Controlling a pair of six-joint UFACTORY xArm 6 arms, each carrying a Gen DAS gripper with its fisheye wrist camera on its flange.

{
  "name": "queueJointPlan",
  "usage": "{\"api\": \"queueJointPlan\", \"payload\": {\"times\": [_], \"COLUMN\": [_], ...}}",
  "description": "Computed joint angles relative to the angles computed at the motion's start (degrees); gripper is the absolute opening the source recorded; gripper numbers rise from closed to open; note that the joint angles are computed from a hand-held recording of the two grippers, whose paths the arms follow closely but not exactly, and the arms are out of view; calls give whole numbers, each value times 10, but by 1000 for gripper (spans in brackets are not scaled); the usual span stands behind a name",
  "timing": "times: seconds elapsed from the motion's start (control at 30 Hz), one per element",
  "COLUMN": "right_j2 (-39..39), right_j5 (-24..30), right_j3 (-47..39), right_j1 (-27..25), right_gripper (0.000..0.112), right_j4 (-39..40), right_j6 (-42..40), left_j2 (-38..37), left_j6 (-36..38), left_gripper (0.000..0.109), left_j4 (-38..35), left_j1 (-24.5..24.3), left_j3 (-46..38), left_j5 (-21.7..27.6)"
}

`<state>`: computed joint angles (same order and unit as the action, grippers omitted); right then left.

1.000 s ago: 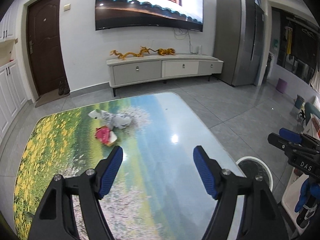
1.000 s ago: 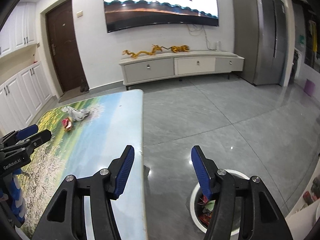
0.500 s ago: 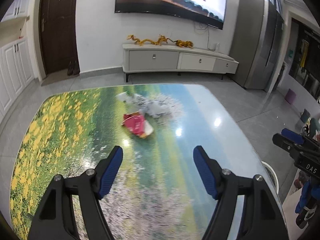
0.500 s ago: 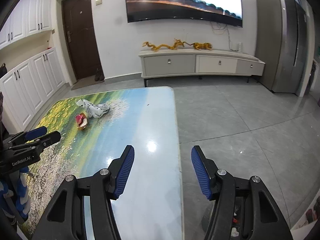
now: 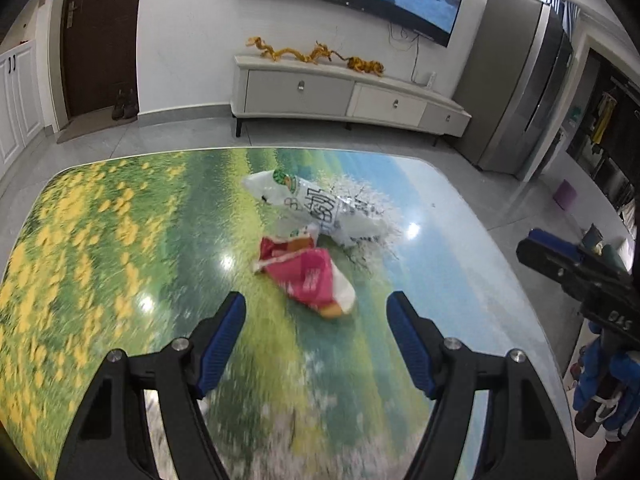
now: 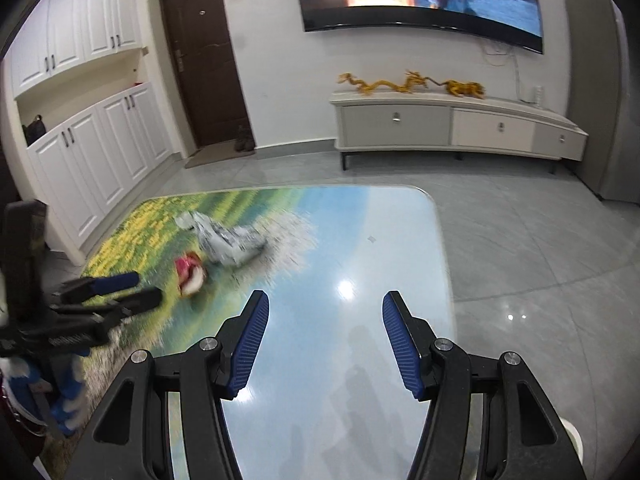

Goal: Collect trash
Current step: 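Move both open tools back toward the white bag and pink wrapper, then grasp the pink wrapper with the left tool while the right tool grasps the white printed bag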

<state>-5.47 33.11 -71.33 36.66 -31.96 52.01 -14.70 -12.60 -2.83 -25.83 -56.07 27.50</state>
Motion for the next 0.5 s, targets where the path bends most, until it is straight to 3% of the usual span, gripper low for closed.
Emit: {"api": "queueJointPlan", "payload": {"times": [0.23, 0.43, 0.5], "right_j2": [97, 191, 225], "right_j5": [-41, -74, -76], "right_j3": [-98, -189, -225], "right_j1": [-15, -14, -10], "right_gripper": [58, 58, 59], "right_j4": [89, 221, 279], "right_j6": [-102, -227, -281], "left_j2": [79, 73, 64], "left_j6": [-9, -11, -4], "left_gripper": [71, 70, 65], "left_j4": [43, 68, 58], "left_j1": [9, 25, 33], "left_j3": [-73, -56, -47], "left_j5": [35, 34, 29]}}
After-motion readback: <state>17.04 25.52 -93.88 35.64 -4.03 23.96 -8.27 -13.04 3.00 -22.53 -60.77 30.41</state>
